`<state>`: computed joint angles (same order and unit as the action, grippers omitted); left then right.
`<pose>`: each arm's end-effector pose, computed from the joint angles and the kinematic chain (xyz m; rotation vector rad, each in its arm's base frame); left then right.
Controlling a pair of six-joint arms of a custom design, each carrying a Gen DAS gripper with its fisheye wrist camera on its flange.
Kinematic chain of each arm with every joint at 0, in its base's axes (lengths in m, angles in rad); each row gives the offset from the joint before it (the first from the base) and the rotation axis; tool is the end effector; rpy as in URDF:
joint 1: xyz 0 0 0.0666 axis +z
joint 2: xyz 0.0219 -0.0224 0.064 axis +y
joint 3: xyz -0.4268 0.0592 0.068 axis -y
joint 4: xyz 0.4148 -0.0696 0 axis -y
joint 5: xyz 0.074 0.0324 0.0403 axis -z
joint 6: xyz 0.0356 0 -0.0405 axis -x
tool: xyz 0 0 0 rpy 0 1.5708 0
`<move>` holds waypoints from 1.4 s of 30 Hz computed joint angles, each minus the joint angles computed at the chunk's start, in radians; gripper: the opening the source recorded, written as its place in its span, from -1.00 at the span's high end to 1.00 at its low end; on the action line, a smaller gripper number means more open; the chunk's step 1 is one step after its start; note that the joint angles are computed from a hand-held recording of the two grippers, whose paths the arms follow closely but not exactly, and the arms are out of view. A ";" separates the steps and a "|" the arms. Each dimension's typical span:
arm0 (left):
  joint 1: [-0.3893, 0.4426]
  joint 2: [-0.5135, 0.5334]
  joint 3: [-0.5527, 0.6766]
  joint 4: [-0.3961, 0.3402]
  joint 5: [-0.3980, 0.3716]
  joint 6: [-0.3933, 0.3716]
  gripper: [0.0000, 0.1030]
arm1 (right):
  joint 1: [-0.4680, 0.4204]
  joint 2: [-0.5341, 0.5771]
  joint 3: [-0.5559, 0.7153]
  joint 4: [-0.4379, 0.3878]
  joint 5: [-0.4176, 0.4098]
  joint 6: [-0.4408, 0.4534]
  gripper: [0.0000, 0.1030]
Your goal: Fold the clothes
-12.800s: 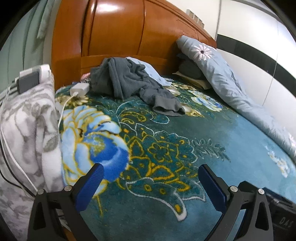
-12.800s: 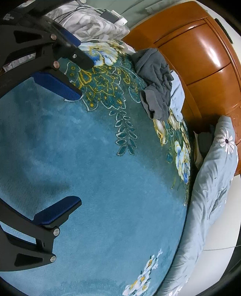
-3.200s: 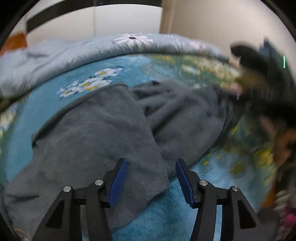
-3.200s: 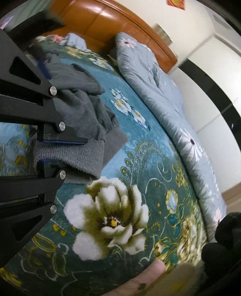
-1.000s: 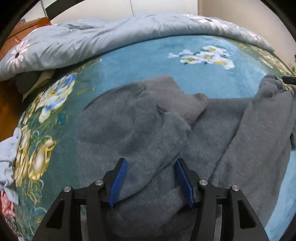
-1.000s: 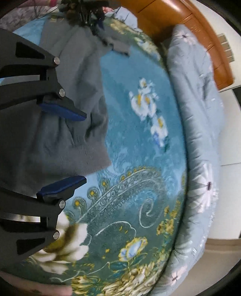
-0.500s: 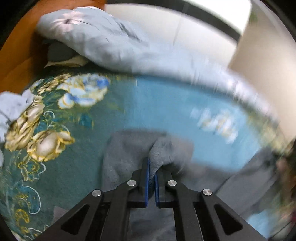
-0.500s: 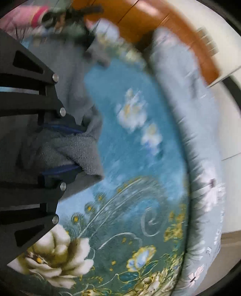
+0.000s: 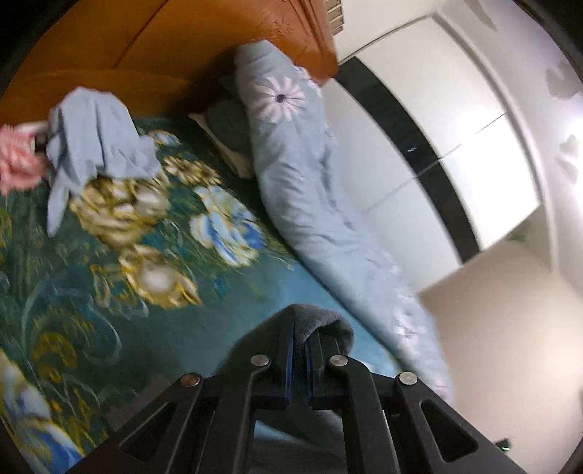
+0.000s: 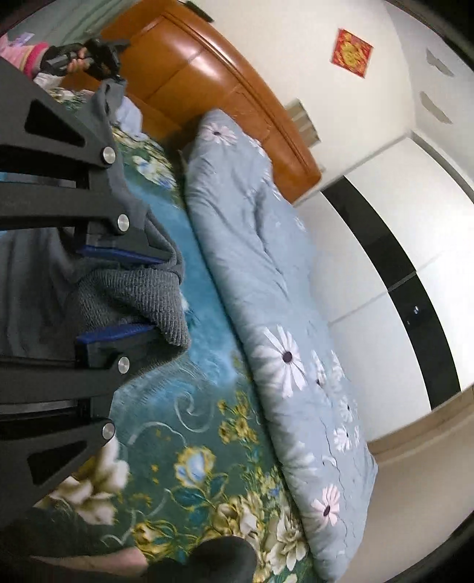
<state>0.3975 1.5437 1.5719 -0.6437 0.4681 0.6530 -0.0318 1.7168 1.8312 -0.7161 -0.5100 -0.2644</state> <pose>0.5404 0.2090 0.5095 -0.8556 2.0099 -0.6557 0.6501 -0.0037 0.5307 0.0254 2.1644 0.6862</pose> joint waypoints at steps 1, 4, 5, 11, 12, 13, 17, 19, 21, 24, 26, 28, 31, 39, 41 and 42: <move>-0.011 0.049 0.047 -0.039 -0.027 0.003 0.91 | 0.002 0.030 0.031 -0.016 0.020 -0.012 0.39; -0.047 0.223 0.223 -0.175 -0.085 0.029 0.90 | 0.012 0.157 0.168 -0.102 0.090 -0.052 0.39; -0.060 0.279 0.282 -0.213 -0.109 0.034 0.90 | 0.016 0.202 0.217 -0.132 0.115 -0.067 0.39; -0.117 0.467 0.442 -0.226 -0.124 0.060 0.87 | 0.034 0.371 0.407 -0.277 0.235 -0.074 0.39; -0.121 0.463 0.440 -0.234 -0.115 0.031 0.86 | 0.038 0.395 0.435 -0.298 0.255 -0.066 0.39; -0.124 0.459 0.438 -0.243 -0.107 0.001 0.83 | 0.041 0.407 0.446 -0.312 0.272 -0.055 0.39; -0.135 0.438 0.428 -0.289 -0.079 -0.118 0.38 | 0.045 0.410 0.423 -0.316 0.298 -0.008 0.29; -0.128 0.371 0.361 -0.297 -0.077 -0.176 0.29 | 0.046 0.387 0.389 -0.299 0.299 0.008 0.13; -0.115 0.287 0.274 -0.298 -0.108 -0.237 0.08 | 0.048 0.328 0.316 -0.258 0.296 0.030 -0.01; -0.110 0.145 0.115 -0.265 -0.236 -0.300 -0.11 | 0.060 0.209 0.176 -0.189 0.304 0.084 -0.11; -0.114 0.055 -0.004 -0.236 -0.304 -0.320 -0.14 | 0.069 0.117 0.061 -0.149 0.294 0.113 -0.22; -0.124 -0.015 -0.113 -0.213 -0.315 -0.329 -0.14 | 0.077 0.035 -0.049 -0.134 0.275 0.138 -0.24; -0.163 -0.100 -0.253 -0.171 -0.305 -0.326 -0.14 | 0.093 -0.082 -0.208 -0.114 0.260 0.153 -0.24; -0.268 -0.156 -0.383 -0.097 -0.638 -0.337 0.52 | 0.052 -0.214 -0.427 -0.105 0.196 0.063 -0.24; -0.246 -0.181 -0.403 -0.084 -0.616 -0.297 0.81 | 0.030 -0.215 -0.459 -0.085 0.142 0.003 -0.24; -0.235 -0.195 -0.412 -0.079 -0.608 -0.278 0.82 | 0.021 -0.210 -0.469 -0.074 0.112 -0.020 -0.24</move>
